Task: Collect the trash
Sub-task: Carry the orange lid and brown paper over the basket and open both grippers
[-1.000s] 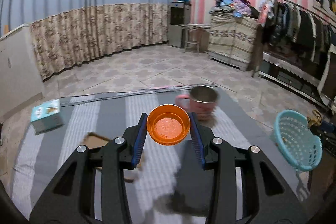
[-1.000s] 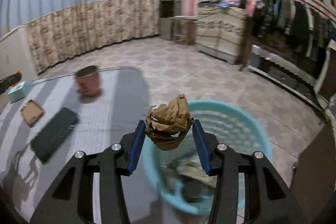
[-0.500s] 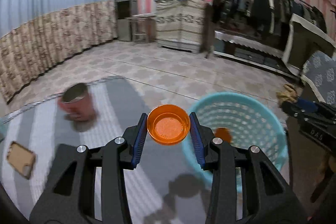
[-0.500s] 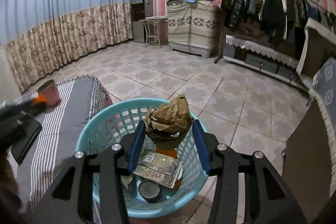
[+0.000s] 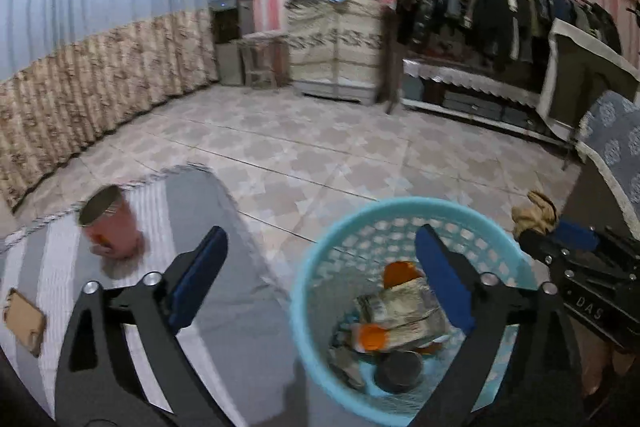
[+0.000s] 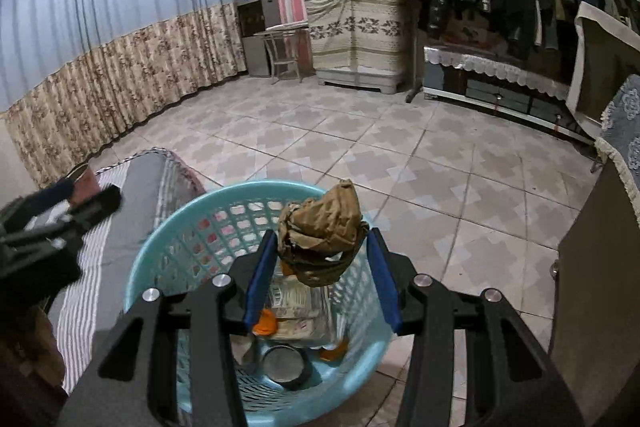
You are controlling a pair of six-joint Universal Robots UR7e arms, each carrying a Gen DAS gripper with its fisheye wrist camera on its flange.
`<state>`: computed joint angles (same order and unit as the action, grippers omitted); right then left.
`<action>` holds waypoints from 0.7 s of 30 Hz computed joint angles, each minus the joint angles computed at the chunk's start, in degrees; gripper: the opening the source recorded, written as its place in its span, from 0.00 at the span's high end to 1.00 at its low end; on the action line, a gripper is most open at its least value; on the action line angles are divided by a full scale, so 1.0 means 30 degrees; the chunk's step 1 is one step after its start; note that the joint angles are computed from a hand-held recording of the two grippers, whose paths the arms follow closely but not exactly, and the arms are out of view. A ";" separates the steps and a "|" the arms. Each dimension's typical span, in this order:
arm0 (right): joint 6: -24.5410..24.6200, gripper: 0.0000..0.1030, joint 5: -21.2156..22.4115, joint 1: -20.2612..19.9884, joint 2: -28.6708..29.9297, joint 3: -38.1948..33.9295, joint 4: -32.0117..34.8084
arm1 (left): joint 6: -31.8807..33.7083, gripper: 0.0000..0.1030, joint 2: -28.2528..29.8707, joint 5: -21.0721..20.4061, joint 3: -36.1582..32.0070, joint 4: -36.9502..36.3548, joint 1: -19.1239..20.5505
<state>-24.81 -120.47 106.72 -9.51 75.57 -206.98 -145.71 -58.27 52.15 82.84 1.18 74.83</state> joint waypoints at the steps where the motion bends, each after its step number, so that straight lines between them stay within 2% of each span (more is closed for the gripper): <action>1: 0.0013 0.55 0.0147 -0.0004 0.0029 -0.0050 0.0104 | 0.0174 0.05 -0.0255 -0.0112 0.0232 -0.0301 0.0013; 6: -0.0526 0.50 0.0124 0.0238 0.0972 -0.1303 0.0530 | 0.0583 0.05 -0.1757 -0.0406 0.1498 -0.1136 0.0144; 9: -0.0047 0.17 0.0494 0.0253 0.1017 -0.1315 0.0527 | 0.0745 0.05 -0.2379 -0.0616 0.2099 -0.1499 0.0224; 13: 0.0036 0.07 0.0575 0.0255 0.1012 -0.1139 0.0014 | 0.0753 0.05 -0.2724 -0.0841 0.2296 -0.1448 0.0305; 17: 0.0025 0.04 0.0406 0.0257 0.1187 -0.1108 -0.1163 | 0.0749 0.05 -0.3020 -0.0768 0.2607 -0.1487 0.0304; 21: 0.0338 0.04 0.0106 0.0531 0.1268 -0.1105 -0.1522 | 0.1345 0.05 -0.4000 -0.0638 0.4020 -0.2844 0.0293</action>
<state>-23.79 -120.15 108.31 -5.70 72.26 -211.55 -141.67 -70.27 50.23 94.90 -7.35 75.71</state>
